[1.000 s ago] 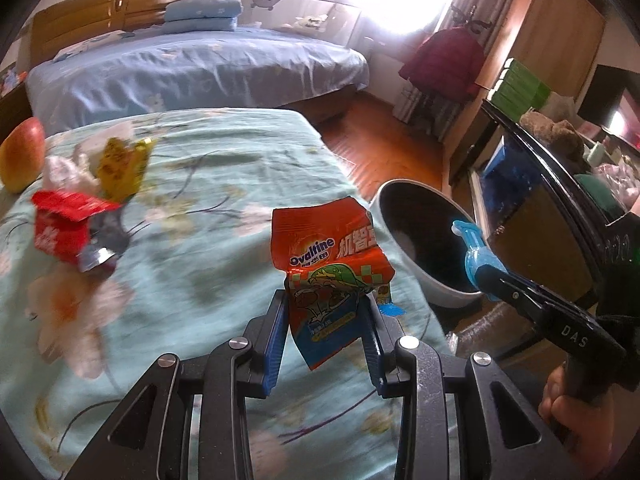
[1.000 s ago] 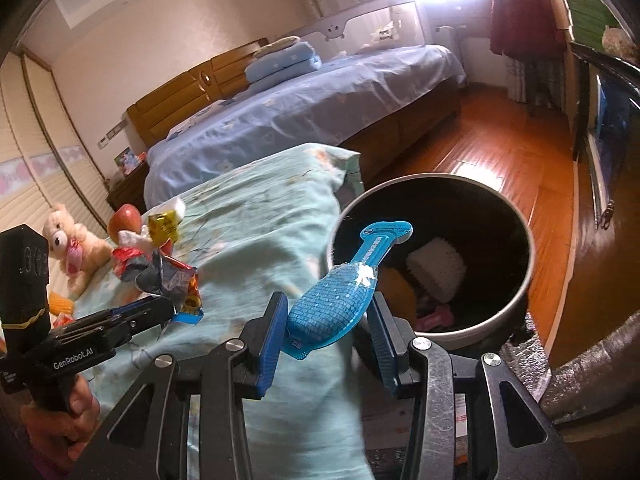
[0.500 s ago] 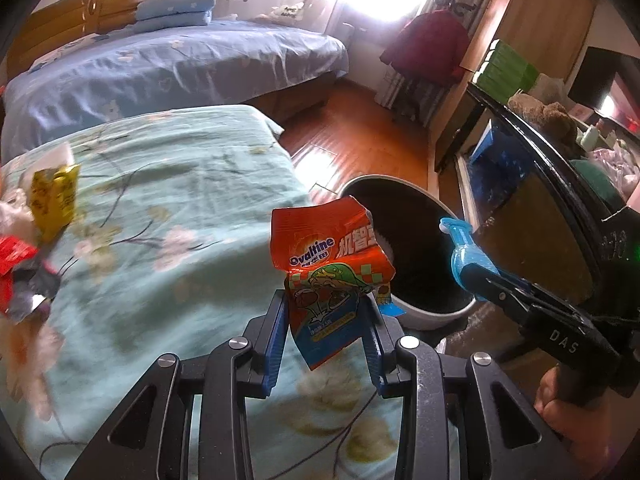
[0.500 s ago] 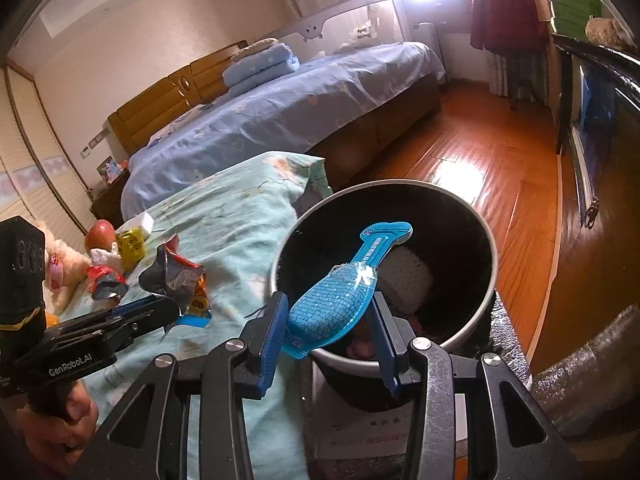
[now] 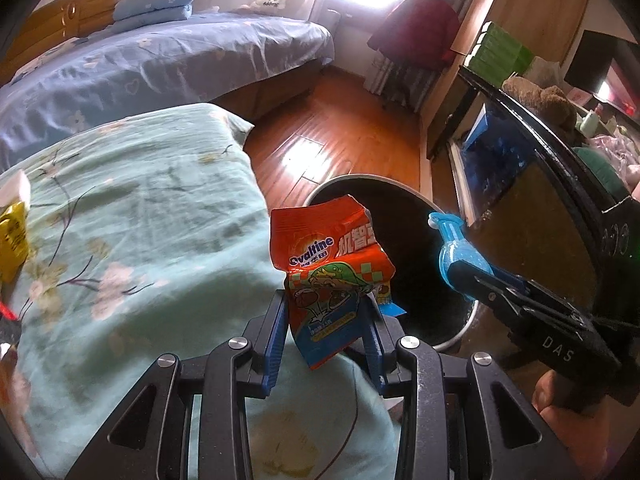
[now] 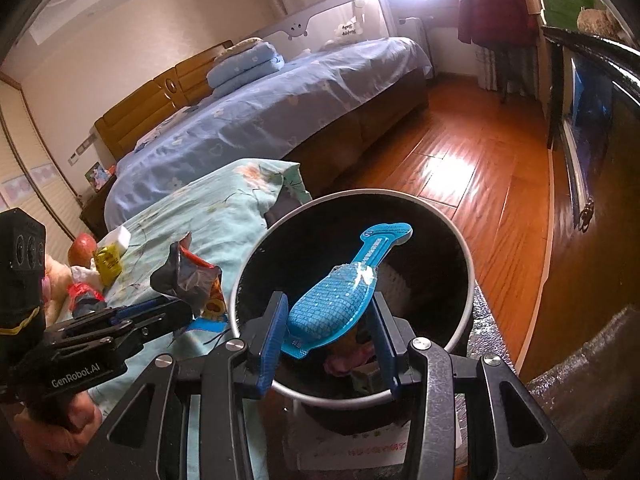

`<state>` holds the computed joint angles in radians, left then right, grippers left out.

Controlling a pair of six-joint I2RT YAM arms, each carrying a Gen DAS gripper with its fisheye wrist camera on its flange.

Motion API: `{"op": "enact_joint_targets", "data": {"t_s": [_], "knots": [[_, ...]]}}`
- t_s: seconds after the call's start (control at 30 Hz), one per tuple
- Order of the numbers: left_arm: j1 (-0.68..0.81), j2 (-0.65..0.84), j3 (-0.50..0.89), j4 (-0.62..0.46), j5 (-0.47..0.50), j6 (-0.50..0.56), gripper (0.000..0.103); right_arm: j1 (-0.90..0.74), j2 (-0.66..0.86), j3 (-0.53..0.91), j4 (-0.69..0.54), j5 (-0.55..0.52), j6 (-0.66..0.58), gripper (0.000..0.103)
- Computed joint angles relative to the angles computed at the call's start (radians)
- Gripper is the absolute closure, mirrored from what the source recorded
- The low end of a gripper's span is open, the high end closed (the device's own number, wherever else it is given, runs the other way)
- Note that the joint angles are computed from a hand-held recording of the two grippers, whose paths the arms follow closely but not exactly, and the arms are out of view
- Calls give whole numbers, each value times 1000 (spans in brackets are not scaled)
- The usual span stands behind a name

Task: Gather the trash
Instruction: 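Open the right tool to drop the brush while the left tool drops the packet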

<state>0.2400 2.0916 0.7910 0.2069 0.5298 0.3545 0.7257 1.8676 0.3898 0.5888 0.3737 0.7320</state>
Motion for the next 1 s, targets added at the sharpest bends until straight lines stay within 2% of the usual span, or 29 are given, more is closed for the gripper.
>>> {"op": "enact_joint_targets", "data": {"t_s": [0.7, 0.8, 0.87, 1.0], "knots": [[-122, 82, 107, -3, -80, -78, 68, -119, 37, 31, 7, -84, -68, 61], [-129, 87, 116, -8, -91, -88, 56, -133, 42, 29, 16, -102, -67, 60], [-125, 88, 115, -8, -94, -93, 45, -142, 40, 21, 26, -114, -59, 56], [-93, 74, 94, -6, -68, -84, 45, -136, 29, 3, 44, -111, -46, 45]]}}
